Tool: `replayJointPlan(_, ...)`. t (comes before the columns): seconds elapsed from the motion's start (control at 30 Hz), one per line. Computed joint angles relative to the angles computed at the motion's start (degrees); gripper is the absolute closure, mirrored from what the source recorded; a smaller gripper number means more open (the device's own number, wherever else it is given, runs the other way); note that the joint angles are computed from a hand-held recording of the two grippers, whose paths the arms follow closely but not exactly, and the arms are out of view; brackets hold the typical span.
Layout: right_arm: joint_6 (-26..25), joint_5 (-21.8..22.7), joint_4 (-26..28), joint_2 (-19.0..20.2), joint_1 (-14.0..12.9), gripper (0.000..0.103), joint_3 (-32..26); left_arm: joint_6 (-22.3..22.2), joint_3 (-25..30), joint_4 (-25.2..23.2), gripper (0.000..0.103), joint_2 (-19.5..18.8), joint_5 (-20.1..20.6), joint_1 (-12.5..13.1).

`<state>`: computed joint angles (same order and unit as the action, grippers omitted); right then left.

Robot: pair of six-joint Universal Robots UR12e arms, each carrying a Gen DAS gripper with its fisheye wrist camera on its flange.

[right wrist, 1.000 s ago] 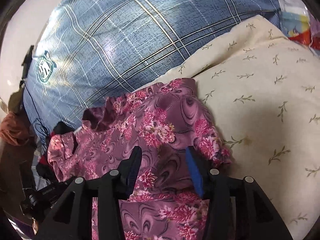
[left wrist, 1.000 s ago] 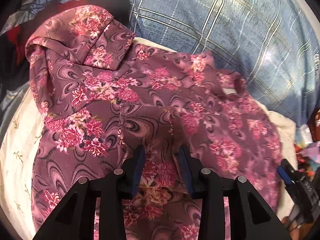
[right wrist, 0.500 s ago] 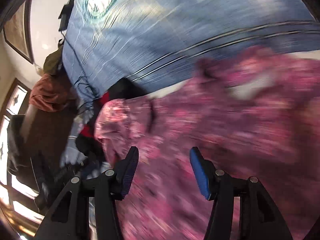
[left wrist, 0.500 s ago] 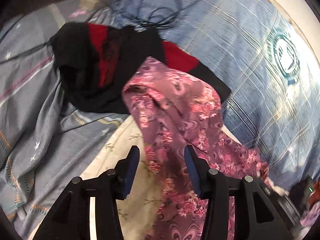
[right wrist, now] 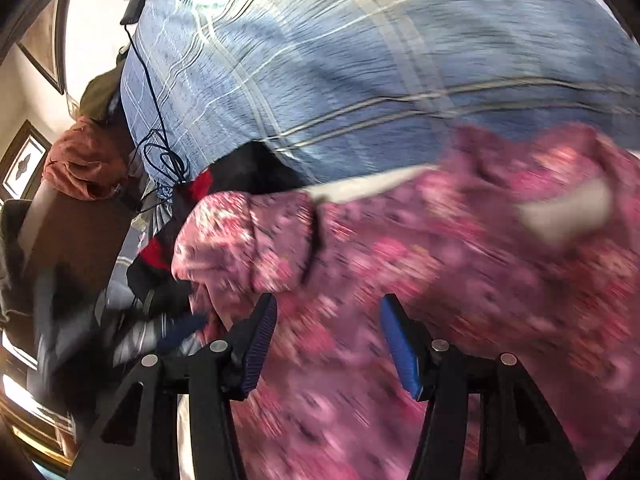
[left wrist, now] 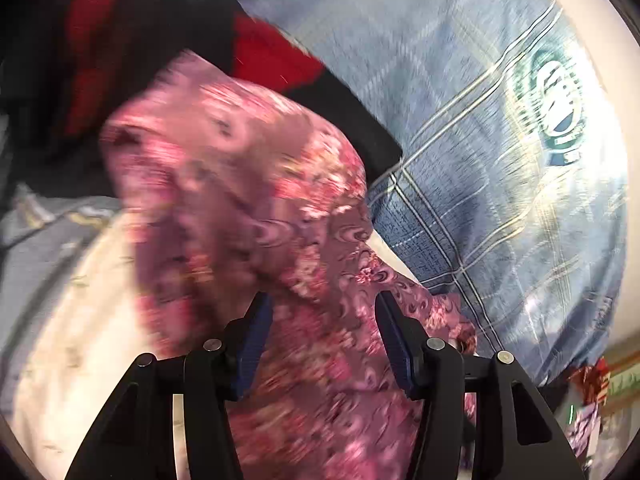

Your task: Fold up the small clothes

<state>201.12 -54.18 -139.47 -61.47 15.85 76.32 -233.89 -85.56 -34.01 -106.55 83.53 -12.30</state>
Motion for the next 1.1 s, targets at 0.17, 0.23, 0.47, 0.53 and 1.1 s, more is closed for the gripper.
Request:
replayJointPlan(0.17, -0.85, 0.35, -0.26, -3.41, -2.89, 0.042, 6.09, -4.72, 4.19, -5.42, 0.05, -3.83, -3.24, 0.89)
replayJointPlan(0.23, 0.5, 2.33, -2.33, -3.7, -3.97, 0.044, 7.92, -7.38, 3.1, -4.1, 0.05, -3.8, -2.76, 1.29)
replayJointPlan(0.47, 2.93, 7.98, -13.55, -3.17, -5.42, 0.044, 11.41, -10.18, 1.55, 1.28, 0.052, -4.82, -2.83, 2.45)
replayJointPlan(0.53, 3.77, 8.9, -15.09, -3.01, -5.6, 0.044, 11.69, -6.3, 2.38, 1.8, 0.084, -5.56, -0.5, 2.1)
replayJointPlan(1.1, 11.76, 6.57, -20.45, -8.48, -9.3, 0.042, 17.95, 2.39, 4.04, 9.01, 0.097, -2.62, -1.96, -5.12)
